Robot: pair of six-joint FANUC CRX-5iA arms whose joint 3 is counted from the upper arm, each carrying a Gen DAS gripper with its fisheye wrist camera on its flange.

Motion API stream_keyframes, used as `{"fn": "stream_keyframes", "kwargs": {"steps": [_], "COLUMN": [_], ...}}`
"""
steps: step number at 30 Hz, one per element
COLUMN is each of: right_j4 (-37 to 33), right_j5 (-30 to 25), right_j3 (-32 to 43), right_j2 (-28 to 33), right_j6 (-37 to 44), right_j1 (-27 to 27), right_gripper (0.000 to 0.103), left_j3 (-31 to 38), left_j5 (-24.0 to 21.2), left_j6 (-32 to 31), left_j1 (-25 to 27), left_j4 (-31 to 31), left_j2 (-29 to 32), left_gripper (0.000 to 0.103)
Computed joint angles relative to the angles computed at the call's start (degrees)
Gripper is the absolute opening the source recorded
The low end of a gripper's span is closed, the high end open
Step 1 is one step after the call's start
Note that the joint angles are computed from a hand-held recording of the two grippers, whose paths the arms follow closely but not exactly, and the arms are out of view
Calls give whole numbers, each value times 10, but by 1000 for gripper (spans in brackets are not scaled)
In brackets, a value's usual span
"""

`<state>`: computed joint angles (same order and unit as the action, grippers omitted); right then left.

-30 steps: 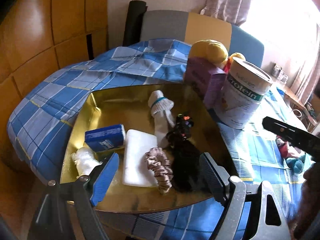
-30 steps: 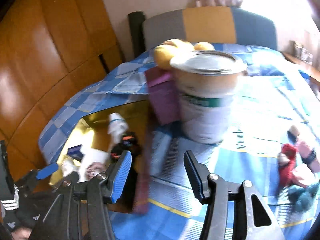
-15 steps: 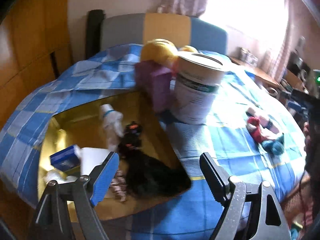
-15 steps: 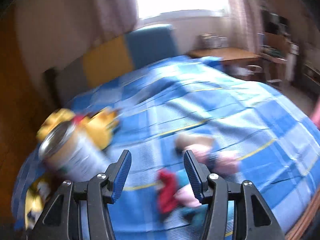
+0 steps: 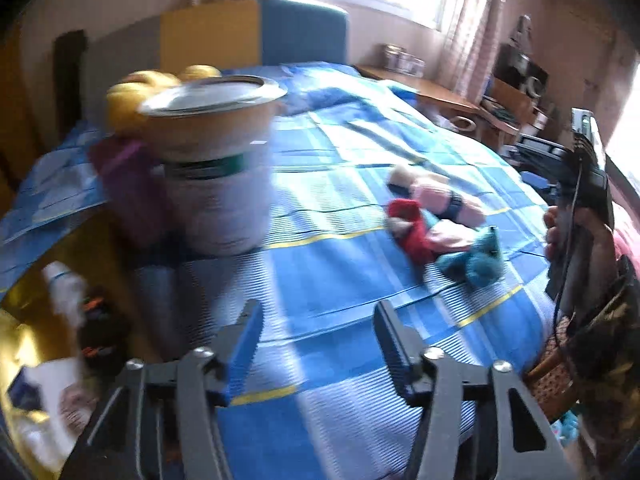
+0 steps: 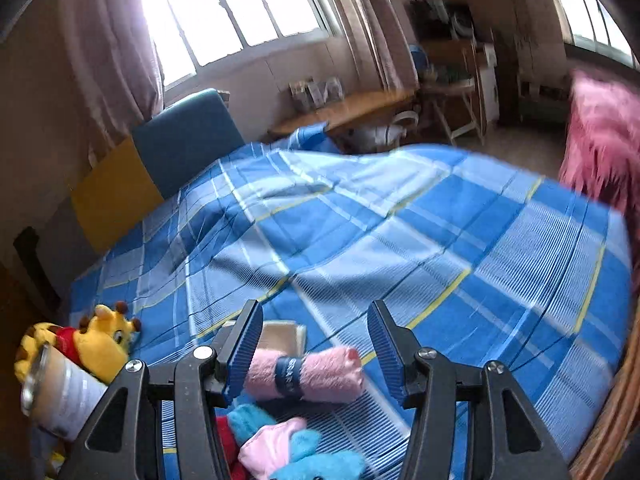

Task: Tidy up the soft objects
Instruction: 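Move both grippers back toward the remaining soft items, then grasp the red sock with the left gripper while the right gripper grasps the blue plush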

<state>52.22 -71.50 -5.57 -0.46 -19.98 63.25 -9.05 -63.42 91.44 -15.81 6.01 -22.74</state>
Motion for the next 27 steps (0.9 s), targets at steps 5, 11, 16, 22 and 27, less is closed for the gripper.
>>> {"fn": "stream_keyframes", "kwargs": {"steps": [5,11,16,22,27], "right_j4": [-8,-24,-30,-50,-54], "right_j5": [30,57,77,96,103], "right_j3": [-18,-20,-26,-27,-30], "right_j2": [-17,-21,-26,-29,-30], "right_j6": [-29,-28,-28,-24,-25], "right_j1": [-2,-7,-10,-15,-17], "right_gripper": [55,55,55,55,55], "left_j3": [21,73,131,165,131], "left_j5": [37,47,31,44,89], "left_j6": [-23,-24,12,30,-12], "left_j1": [-25,-52,-77,-95,-82], "left_j4": [66,100,70,43,83], "left_j2": [80,182,250,294,289], "left_gripper": [39,37,37,37,13]}}
